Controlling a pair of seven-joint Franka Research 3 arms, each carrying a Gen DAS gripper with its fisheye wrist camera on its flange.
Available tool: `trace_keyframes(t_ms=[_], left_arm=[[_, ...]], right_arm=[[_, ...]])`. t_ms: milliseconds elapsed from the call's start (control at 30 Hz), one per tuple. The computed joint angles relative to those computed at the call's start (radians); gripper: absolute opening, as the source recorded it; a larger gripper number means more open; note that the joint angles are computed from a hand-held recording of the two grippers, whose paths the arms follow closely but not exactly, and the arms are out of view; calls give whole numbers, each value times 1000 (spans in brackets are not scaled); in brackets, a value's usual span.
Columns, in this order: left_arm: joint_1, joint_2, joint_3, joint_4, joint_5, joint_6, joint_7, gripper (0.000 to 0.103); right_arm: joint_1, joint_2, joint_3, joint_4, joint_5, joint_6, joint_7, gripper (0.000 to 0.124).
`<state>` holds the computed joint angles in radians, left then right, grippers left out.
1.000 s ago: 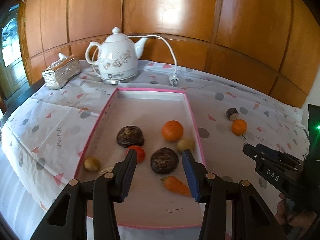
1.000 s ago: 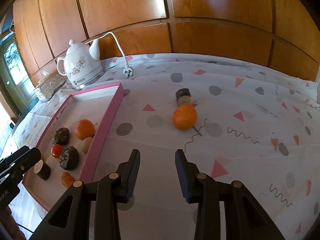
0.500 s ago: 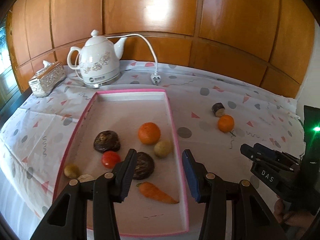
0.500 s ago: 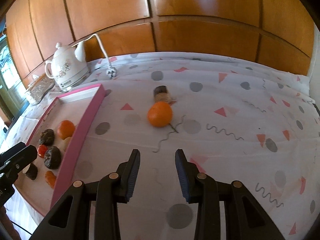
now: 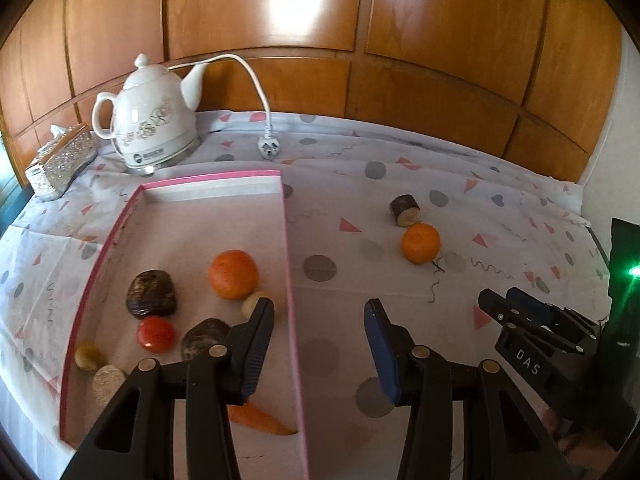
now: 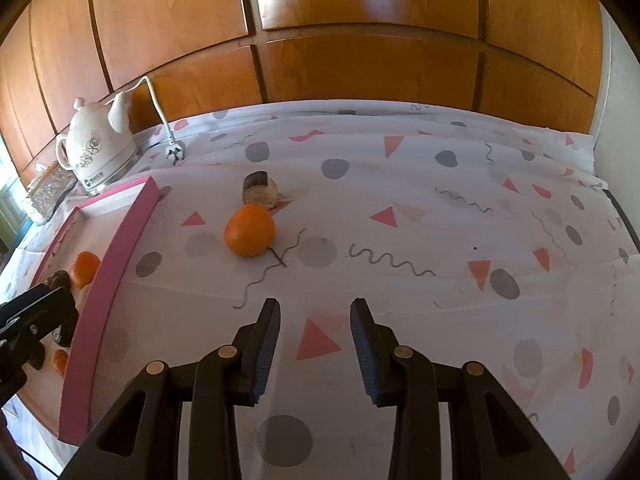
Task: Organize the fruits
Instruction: 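Move the left tool to the orange mandarin and grasp it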
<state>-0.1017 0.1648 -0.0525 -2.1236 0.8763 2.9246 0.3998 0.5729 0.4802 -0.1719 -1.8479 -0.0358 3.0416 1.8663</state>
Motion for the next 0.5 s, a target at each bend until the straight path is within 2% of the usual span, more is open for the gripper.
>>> trace_keyframes(t_ms=[267,500], left_arm=[[-17,63,-3,74,-42,-12,48,47],[-32,116,-7,130,-132,-23,127,47]], right_arm=[[65,14,-89,18,-59,3,48,37],[43,26,-79,39,-68,-12,58,37]])
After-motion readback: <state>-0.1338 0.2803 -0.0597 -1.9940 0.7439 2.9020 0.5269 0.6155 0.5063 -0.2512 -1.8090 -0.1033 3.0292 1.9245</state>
